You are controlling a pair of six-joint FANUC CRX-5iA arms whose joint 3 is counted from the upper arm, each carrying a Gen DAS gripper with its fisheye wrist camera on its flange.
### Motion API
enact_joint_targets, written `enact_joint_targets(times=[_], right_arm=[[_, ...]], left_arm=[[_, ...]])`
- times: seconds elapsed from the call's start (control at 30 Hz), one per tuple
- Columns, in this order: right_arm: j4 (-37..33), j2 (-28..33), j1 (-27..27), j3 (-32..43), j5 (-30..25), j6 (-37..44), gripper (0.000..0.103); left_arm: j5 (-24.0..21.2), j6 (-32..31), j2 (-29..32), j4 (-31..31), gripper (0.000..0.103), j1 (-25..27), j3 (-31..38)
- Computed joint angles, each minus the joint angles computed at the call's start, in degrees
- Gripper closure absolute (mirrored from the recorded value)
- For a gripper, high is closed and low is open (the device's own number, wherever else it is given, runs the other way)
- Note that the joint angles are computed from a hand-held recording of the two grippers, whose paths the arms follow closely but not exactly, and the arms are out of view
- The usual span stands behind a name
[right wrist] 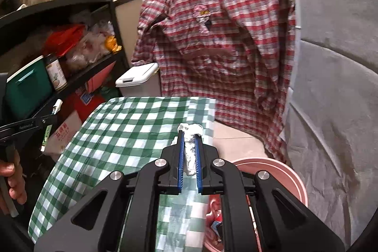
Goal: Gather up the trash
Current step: 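Carry the tissue ball over the bucket with the right gripper while the left gripper holds the tube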
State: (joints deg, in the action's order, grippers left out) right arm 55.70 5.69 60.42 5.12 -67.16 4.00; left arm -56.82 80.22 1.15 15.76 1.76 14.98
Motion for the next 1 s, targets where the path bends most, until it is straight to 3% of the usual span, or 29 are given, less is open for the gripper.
enact_joint_targets(times=[1.0], right_arm=[[3.55, -6.59, 1.14, -7.39, -5.06, -5.61, 0.094]], left_arm=[[1.98, 0.0, 0.31, -3.91, 0.075, -7.32, 0.28]])
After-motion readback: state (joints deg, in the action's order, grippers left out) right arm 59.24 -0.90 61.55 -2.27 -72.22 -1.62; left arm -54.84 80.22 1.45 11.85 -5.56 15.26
